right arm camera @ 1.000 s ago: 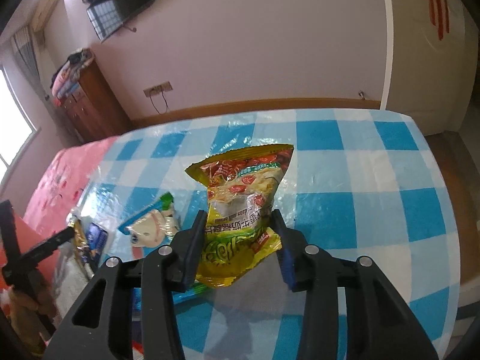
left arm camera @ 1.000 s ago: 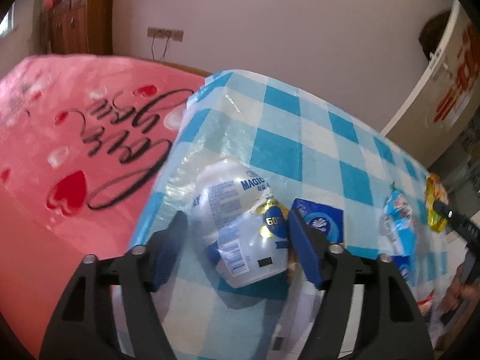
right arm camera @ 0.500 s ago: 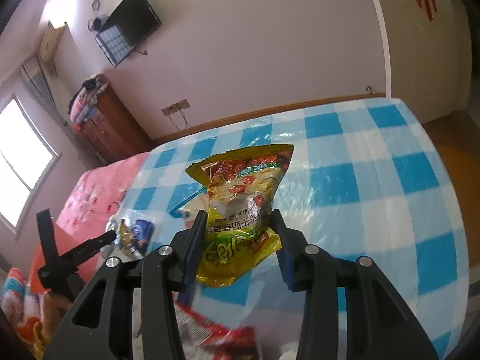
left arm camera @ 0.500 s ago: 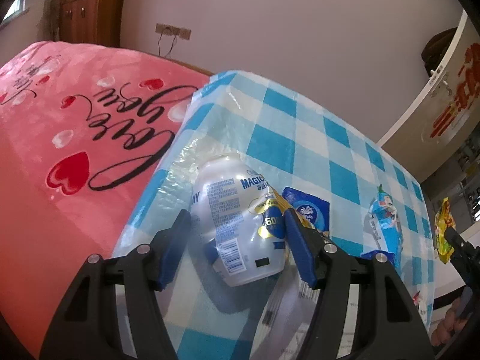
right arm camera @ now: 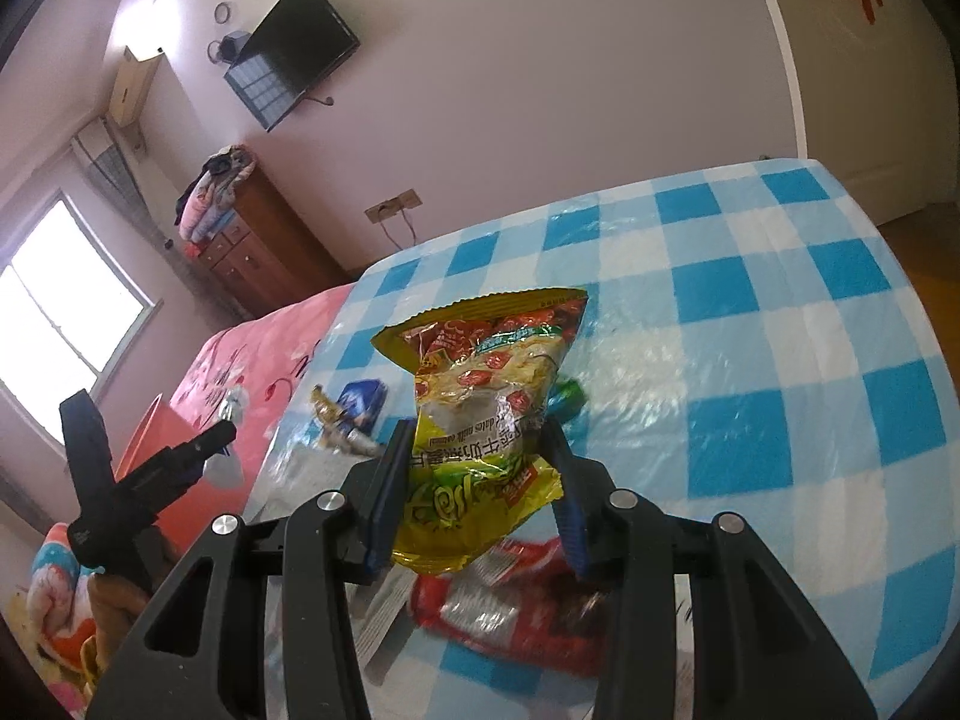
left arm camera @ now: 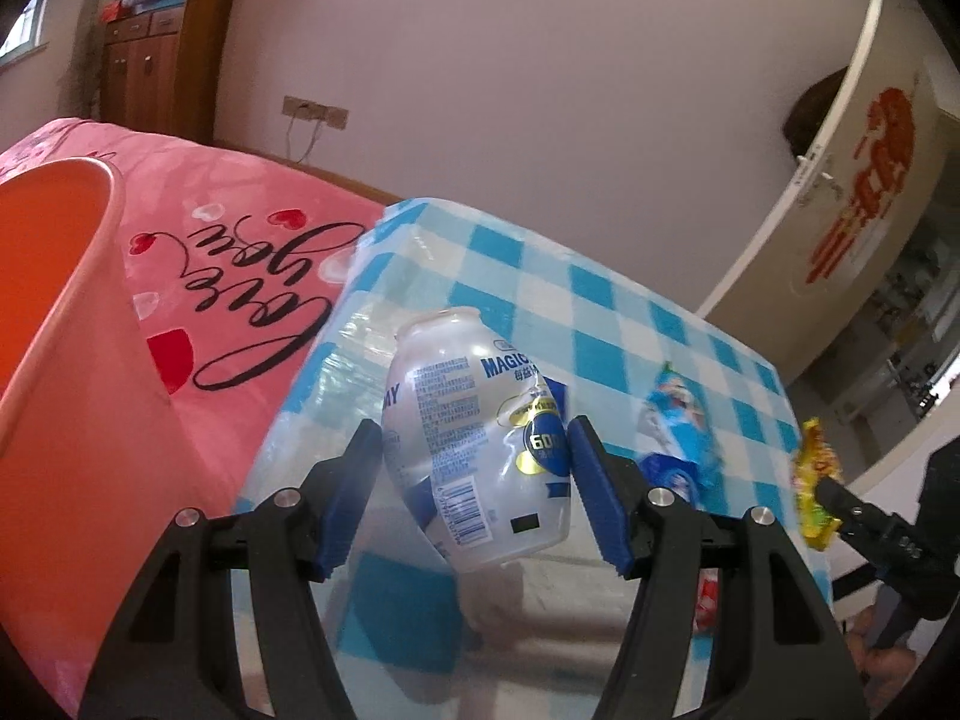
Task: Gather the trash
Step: 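Carry the bottle and snack bag to the orange bucket and release them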
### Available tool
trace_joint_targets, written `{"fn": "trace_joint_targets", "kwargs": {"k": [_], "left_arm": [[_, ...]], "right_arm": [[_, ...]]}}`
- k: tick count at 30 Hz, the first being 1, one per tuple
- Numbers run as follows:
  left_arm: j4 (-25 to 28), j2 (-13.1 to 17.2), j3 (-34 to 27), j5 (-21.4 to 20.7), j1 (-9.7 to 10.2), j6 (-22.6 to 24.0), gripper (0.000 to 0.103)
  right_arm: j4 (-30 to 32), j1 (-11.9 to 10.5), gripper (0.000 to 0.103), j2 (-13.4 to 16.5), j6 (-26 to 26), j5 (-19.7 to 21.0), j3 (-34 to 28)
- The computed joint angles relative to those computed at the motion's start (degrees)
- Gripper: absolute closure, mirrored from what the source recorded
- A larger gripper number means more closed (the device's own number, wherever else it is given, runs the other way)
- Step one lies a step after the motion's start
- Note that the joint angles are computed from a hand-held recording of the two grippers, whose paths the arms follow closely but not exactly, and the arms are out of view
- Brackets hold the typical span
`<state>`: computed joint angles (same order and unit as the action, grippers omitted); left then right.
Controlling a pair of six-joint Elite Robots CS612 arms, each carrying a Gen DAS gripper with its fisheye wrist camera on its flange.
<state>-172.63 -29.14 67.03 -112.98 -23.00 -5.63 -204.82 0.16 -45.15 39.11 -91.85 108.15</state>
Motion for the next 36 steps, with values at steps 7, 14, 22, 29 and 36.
{"fn": "trace_joint_targets", "kwargs": {"k": [7, 14, 22, 29, 36], "left_arm": [[-1.9, -2.6, 4.7, -4.1, 0.20, 2.6, 0.039], [-4.4, -5.0, 8.6, -6.9, 0.78, 4.7, 0.039], [-10.0, -7.8, 11.6, -7.3, 2.78, 4.3, 0.039], [-15.1, -9.0, 12.1, -2.0, 5.42, 1.8, 0.039], [-15.2, -7.7, 9.6, 5.5, 7.94, -1.4, 0.039]], "right_arm": [[-0.3, 1.3, 0.059, -0.3, 0.9, 0.8, 0.7], [1.0, 2.5, 0.059, -0.2, 0.6, 4.2, -0.8], [5.7, 4.6, 0.059, -0.2, -4.9, 9.6, -7.1], [13.0, 7.3, 0.059, 1.7, -12.1, 15.1, -17.2], [21.2, 9.7, 0.059, 5.4, -18.0, 19.0, -28.8]]}}
